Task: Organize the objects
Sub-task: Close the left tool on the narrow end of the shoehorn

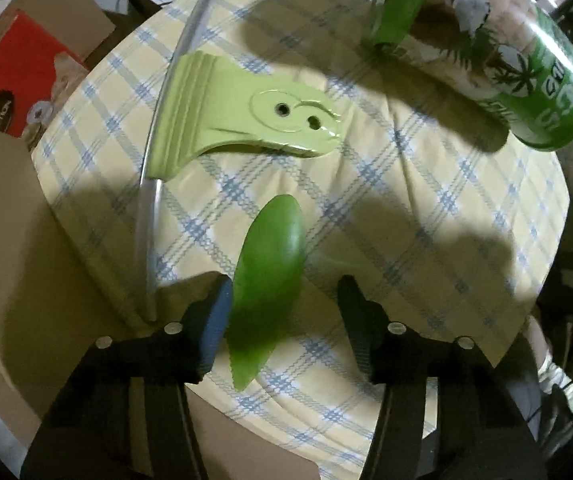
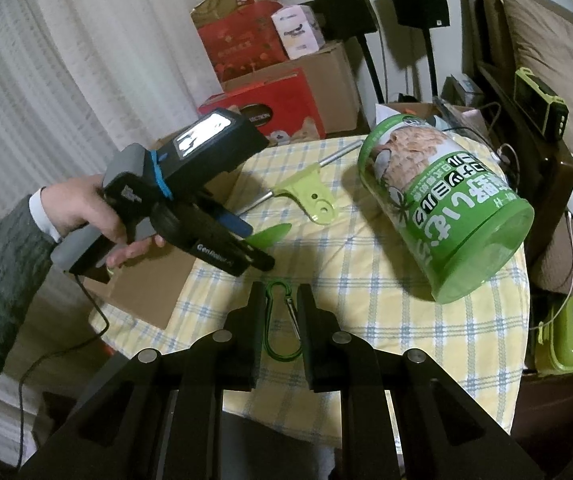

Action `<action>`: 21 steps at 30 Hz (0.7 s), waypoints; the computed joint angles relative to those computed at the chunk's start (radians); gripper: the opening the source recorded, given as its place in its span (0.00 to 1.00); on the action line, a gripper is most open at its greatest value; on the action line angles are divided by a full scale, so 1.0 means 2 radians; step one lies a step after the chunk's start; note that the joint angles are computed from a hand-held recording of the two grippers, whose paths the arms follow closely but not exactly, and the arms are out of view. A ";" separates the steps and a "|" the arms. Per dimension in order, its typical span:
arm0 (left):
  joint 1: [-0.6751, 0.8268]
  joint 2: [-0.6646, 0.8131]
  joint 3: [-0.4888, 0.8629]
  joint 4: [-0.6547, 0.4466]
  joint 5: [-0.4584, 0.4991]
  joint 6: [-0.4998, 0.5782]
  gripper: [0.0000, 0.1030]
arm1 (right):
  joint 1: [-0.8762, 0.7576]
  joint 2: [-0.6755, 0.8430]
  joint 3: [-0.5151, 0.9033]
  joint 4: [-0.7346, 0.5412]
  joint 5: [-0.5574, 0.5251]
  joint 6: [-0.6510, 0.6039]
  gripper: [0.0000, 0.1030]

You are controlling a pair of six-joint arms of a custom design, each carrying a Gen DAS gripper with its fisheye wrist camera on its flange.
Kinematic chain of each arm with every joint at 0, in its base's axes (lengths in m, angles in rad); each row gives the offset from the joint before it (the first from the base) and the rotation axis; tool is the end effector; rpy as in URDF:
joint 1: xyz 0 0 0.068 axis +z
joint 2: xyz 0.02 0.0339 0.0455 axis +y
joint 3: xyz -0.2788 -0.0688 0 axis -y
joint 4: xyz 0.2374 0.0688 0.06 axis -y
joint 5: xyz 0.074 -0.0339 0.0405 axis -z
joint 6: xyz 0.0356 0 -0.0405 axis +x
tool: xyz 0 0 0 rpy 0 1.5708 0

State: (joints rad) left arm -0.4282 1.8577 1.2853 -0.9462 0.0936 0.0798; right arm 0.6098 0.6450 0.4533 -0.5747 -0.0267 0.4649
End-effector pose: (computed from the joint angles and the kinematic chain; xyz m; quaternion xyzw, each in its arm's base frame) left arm 0.3049 -0.1428 0.1935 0.2521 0.9662 -0.0506 0.0176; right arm 0.0984 0.0699 0.2188 -0.0718 0.9173 0.2109 0.3300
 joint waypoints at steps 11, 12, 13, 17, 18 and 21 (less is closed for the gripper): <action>-0.031 -0.027 -0.023 0.029 0.027 -0.073 0.27 | -0.012 -0.013 -0.002 -0.008 -0.007 -0.005 0.15; -0.029 -0.030 -0.025 0.033 0.033 -0.083 0.25 | -0.012 -0.015 -0.002 -0.010 -0.006 -0.004 0.14; -0.024 -0.036 -0.028 0.038 0.043 -0.087 0.19 | -0.014 -0.015 -0.002 -0.009 -0.007 -0.005 0.15; -0.008 -0.049 -0.036 0.044 0.063 -0.108 0.16 | -0.015 -0.019 0.000 -0.015 -0.006 -0.007 0.15; -0.006 -0.051 -0.040 0.049 0.065 -0.115 0.16 | -0.014 -0.018 0.000 -0.015 -0.004 -0.006 0.15; 0.002 -0.063 -0.058 0.063 0.076 -0.133 0.17 | -0.008 -0.019 0.000 -0.014 0.000 -0.001 0.14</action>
